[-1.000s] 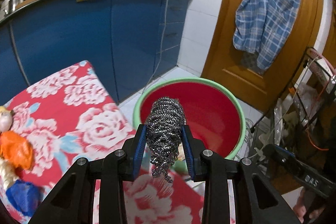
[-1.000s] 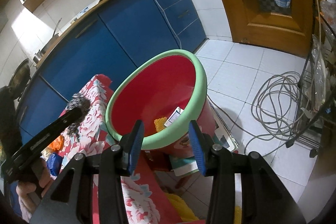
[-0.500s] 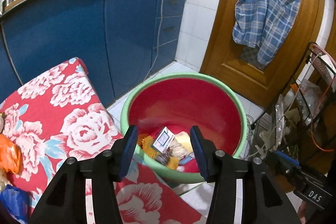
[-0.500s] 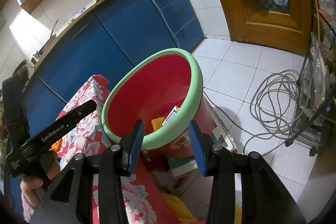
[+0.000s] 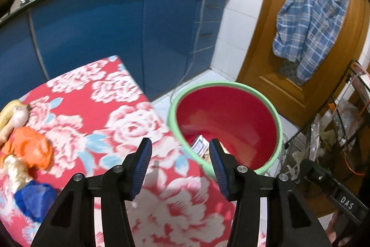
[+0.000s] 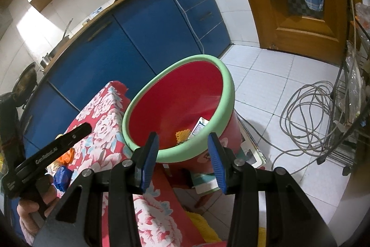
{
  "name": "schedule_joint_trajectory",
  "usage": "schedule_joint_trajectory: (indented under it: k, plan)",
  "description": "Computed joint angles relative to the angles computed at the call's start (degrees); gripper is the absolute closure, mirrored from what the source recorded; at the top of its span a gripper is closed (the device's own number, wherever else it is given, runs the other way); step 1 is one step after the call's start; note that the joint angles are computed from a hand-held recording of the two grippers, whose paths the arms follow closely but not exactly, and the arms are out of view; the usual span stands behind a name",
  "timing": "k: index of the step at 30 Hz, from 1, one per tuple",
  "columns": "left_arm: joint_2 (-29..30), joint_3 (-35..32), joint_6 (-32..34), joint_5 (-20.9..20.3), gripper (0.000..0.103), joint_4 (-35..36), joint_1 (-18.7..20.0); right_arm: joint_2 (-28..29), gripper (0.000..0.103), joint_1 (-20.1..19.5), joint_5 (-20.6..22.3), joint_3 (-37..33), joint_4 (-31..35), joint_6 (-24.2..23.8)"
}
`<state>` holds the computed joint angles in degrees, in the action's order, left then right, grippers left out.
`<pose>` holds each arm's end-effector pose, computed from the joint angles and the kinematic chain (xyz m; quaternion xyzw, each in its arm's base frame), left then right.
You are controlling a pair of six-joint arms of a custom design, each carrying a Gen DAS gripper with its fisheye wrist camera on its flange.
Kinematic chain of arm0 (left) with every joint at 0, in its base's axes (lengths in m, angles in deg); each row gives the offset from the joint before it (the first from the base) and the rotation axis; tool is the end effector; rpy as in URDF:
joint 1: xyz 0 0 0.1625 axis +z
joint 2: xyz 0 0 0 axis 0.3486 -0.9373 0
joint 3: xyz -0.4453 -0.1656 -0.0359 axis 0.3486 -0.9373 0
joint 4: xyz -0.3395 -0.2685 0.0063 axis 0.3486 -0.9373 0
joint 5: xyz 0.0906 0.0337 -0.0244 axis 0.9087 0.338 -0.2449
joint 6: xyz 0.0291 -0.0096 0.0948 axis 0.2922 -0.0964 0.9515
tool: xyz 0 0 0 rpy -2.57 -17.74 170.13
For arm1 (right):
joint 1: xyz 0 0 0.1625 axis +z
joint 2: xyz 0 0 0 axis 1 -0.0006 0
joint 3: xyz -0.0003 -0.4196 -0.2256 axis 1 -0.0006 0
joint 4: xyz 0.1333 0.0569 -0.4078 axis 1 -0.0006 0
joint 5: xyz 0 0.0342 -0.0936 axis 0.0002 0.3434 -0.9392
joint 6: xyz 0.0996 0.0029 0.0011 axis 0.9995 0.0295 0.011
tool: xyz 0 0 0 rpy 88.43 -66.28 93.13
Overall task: Collect trash
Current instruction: 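Move both open tools back over the table items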
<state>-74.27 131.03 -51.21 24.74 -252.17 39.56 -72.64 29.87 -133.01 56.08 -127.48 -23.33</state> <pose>-0.0949 -0.5469 0.2480 0.2373 0.8923 -0.2921 0.2493 0.3154 -0.4234 0.0856 -0.0576 -0.8892 0.4039 0.2071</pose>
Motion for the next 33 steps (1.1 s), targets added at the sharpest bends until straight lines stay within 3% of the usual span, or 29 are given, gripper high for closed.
schedule_joint_trajectory:
  k: [16,33]
  plan:
    - [-8.2,1.4,-2.4,8.1,0.05,-0.3,2.7,2.1,0.057,2.2,1.7,-3.4,3.7,-1.2]
    - [-9.8,-2.3,-3.5,16.6,0.05,-3.0,10.4,5.9,0.057,4.2,4.1,-9.9,9.7,-3.5]
